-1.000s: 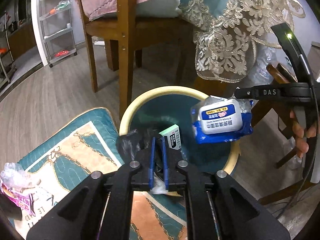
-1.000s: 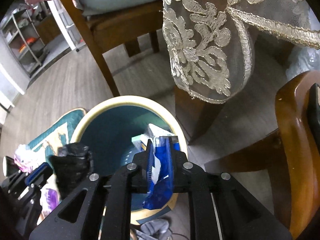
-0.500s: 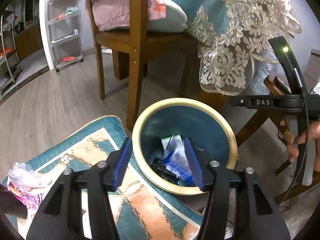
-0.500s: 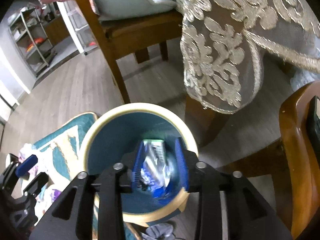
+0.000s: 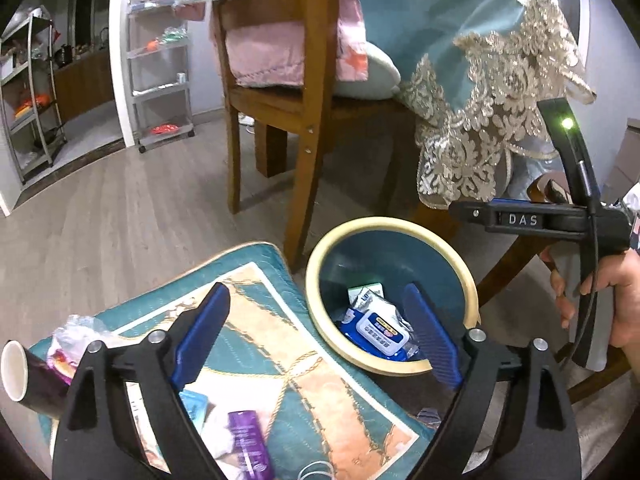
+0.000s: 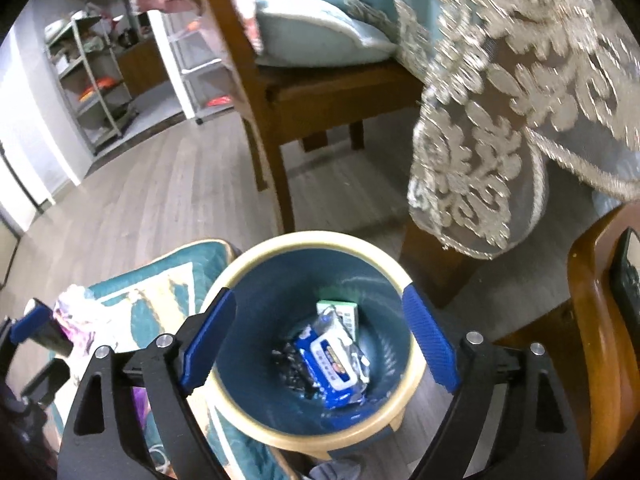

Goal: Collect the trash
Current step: 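Move both tools back over the cushion toward the blue blister pack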

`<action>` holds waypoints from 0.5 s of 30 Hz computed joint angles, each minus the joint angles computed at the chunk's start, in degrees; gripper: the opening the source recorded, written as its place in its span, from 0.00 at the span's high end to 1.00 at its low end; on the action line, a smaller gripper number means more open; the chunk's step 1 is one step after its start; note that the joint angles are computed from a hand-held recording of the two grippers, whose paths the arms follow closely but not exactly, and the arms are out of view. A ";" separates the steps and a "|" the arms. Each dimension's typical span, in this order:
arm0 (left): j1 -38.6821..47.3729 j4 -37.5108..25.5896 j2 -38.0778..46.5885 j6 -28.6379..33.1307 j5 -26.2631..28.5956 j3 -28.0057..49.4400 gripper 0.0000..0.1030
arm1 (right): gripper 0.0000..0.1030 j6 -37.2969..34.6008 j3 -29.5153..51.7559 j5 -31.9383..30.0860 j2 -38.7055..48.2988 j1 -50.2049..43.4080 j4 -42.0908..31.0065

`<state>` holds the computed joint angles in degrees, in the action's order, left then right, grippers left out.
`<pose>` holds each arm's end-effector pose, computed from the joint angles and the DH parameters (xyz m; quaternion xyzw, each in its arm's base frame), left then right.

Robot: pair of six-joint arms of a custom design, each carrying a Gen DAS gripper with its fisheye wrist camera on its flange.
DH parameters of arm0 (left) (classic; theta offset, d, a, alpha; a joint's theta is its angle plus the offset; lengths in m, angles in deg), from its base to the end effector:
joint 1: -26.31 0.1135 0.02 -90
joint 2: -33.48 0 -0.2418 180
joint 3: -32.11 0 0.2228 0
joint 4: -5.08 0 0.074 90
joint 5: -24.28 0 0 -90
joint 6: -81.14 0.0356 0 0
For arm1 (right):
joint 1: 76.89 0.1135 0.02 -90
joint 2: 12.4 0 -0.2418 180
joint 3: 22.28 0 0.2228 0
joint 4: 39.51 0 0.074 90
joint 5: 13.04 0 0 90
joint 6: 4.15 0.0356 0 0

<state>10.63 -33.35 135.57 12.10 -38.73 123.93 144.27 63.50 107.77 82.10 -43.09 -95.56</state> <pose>0.3419 -0.1128 0.2308 0.3641 0.8379 -0.2023 0.3526 0.2626 0.1538 0.2262 0.2573 0.9068 -0.0280 0.3328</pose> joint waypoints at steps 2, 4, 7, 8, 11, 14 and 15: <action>1.68 -0.77 -1.27 0.61 0.62 -0.15 0.12 | 0.16 -0.43 1.68 0.85 0.97 1.15 -0.18; 3.74 -1.88 -2.40 1.23 1.64 -0.03 0.11 | 0.14 -0.92 3.19 1.37 1.89 2.02 -0.06; 6.61 -3.23 -3.45 2.59 2.57 0.44 0.09 | 0.13 -1.58 5.62 2.18 3.52 3.46 -0.05; 7.57 -3.47 -3.76 3.06 2.76 0.51 0.09 | 0.13 -1.79 6.34 2.33 3.99 3.86 -0.15; 10.36 -4.37 -3.89 4.40 3.56 1.19 0.09 | 0.13 -2.80 10.15 2.59 7.10 5.35 -0.60; 13.91 -5.81 -3.37 5.96 4.40 2.54 0.08 | 0.13 -3.90 14.15 2.43 10.51 6.57 -1.24; 15.30 -6.14 -2.94 6.42 4.52 3.23 0.08 | 0.13 -4.06 15.11 2.28 11.38 6.85 -1.20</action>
